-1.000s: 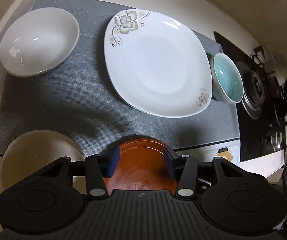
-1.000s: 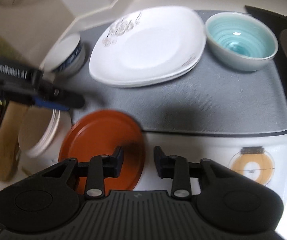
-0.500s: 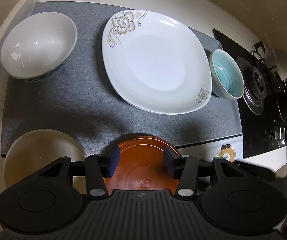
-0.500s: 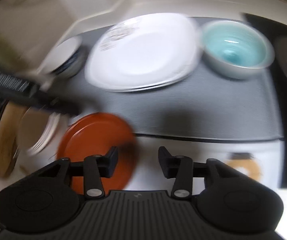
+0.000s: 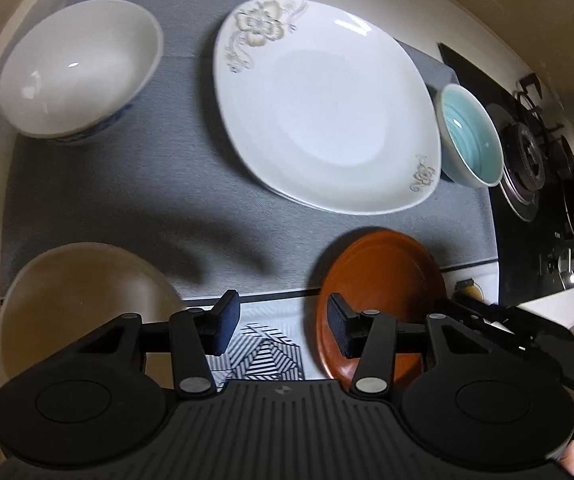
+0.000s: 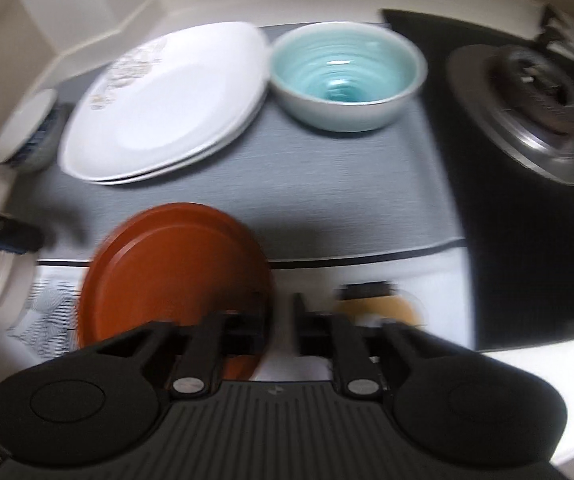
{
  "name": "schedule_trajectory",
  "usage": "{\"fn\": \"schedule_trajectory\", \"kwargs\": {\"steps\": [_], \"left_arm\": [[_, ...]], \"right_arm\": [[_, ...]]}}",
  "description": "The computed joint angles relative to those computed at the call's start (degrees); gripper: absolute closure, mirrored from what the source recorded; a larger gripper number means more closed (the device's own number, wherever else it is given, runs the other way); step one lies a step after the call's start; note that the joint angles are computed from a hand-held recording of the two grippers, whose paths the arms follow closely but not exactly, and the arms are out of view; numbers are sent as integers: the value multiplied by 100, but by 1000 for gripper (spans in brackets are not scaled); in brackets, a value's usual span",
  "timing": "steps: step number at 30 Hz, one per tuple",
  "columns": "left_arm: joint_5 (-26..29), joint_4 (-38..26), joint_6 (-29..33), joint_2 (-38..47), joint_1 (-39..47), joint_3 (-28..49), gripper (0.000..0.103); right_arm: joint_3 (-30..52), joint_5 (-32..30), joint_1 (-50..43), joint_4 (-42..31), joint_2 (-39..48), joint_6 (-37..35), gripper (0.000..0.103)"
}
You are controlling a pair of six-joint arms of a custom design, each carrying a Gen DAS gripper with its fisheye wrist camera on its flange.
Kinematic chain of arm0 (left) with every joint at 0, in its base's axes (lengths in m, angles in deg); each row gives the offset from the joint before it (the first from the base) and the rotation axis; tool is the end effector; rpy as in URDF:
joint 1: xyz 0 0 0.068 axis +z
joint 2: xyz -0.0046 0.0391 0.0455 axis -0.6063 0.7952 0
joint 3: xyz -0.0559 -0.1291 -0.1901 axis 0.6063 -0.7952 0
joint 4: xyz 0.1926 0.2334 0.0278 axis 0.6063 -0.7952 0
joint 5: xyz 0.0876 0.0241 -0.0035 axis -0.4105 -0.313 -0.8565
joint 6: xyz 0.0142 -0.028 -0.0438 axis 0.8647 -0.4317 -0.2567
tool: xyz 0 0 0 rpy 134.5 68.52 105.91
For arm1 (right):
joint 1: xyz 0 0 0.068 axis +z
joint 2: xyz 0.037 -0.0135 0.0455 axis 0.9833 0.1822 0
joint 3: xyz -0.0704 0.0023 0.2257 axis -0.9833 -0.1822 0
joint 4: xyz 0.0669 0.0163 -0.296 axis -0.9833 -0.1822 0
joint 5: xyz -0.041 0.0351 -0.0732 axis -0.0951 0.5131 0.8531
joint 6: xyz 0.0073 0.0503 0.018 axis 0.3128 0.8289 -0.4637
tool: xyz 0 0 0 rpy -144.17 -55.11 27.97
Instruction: Organize plates and bowls
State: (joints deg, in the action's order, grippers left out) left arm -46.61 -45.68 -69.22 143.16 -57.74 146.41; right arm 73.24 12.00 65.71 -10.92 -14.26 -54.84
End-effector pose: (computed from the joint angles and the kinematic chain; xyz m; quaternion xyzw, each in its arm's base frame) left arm 0.3043 -0.1222 0.2796 -0.0304 0.9824 -0.1635 0.0849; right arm 0.2732 -0.0574 0.2087 -0.0479 0.9779 0.0856 0.1847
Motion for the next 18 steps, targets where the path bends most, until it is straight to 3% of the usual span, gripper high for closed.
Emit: {"fn": "schedule_trajectory", "kwargs": {"steps": [1,3,5,7,8,14,16,18], "left_arm": [[-18,-17,20,42,-37,47,52],[-20,-12,66,94,-88,91,52],[-3,-38,78,152,-113,121,52],[3,-59,76,195,-130,120,52],[5,-66,77,200,-135,108,52],[-38,-92,62,303,-154,70,52],[-48,-49,90,329,-172,59,52],[89,43,170,370,-171,37,52]], "right_arm": [[-40,-9,-55,56,-47,3,28],[-235,-37,-131,222,-302,34,25],[-367,-38,-103,361,-466,88,36],[-283,-203,-175,298,-350,243,67],[-202,-216,-226,246,-252,308,70],[-89,-282,-454,-7,-144,508,67],[-74,-533,-563,-87,-151,491,52],[-127,-744,-627,-104,-263,478,45]]}}
